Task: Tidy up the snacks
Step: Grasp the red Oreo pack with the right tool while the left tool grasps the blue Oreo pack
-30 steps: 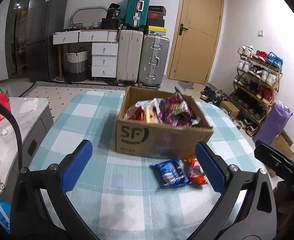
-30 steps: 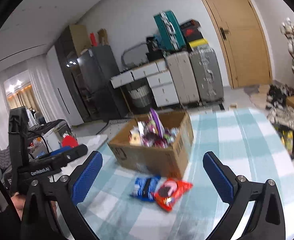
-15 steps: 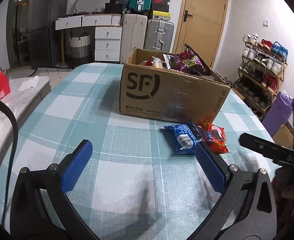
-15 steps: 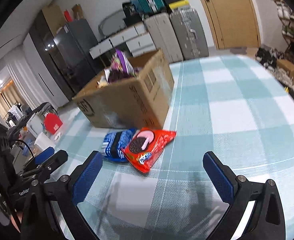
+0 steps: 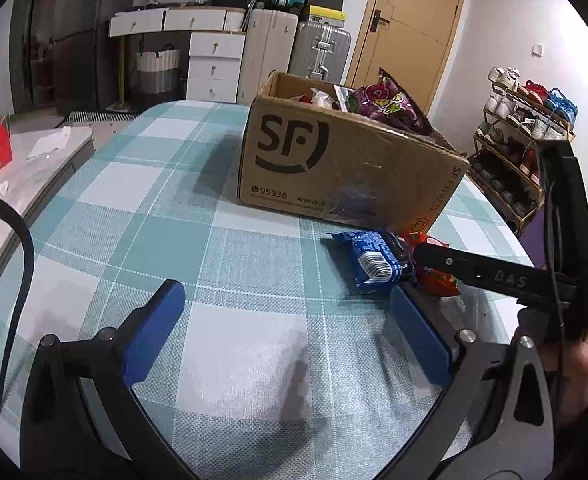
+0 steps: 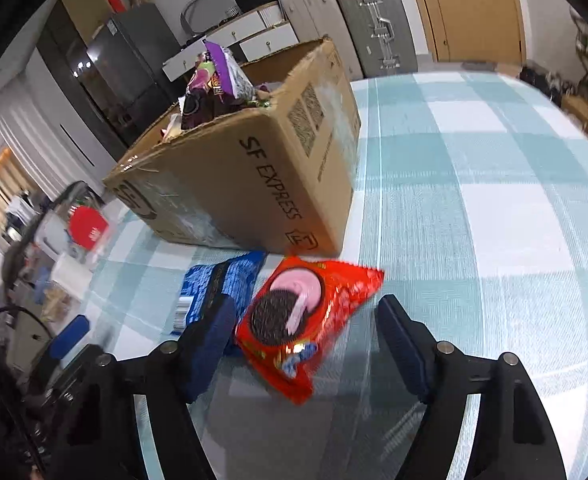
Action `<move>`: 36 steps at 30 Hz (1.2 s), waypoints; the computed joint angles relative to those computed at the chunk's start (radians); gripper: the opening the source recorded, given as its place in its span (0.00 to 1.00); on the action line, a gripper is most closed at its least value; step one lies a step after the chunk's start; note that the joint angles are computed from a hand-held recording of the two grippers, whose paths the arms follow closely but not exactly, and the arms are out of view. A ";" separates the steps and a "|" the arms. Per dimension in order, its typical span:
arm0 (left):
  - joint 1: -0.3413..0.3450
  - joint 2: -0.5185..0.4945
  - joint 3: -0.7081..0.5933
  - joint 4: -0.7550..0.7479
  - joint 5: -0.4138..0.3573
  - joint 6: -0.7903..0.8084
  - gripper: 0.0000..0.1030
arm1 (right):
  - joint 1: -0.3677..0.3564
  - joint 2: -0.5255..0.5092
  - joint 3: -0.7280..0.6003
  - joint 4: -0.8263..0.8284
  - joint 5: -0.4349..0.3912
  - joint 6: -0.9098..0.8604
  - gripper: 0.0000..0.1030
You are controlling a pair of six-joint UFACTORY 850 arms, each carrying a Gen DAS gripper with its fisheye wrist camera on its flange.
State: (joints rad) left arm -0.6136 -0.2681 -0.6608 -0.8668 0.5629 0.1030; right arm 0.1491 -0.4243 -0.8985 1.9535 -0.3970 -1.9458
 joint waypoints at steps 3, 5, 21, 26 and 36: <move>0.009 0.008 0.011 0.030 -0.007 -0.040 0.99 | 0.031 0.001 -0.002 0.057 0.051 -0.088 0.65; 0.013 0.008 0.014 0.049 -0.005 -0.062 0.99 | 0.047 0.003 -0.001 0.108 0.080 -0.161 0.54; 0.007 -0.002 -0.003 -0.034 -0.017 0.004 0.99 | -0.058 0.075 0.134 0.132 -0.098 -0.230 0.46; 0.021 -0.025 -0.029 -0.086 -0.071 0.056 0.99 | -0.112 0.092 0.166 0.090 -0.202 -0.201 0.46; 0.018 -0.089 -0.135 -0.147 -0.173 0.213 0.99 | -0.168 0.093 0.182 0.055 -0.332 -0.159 0.46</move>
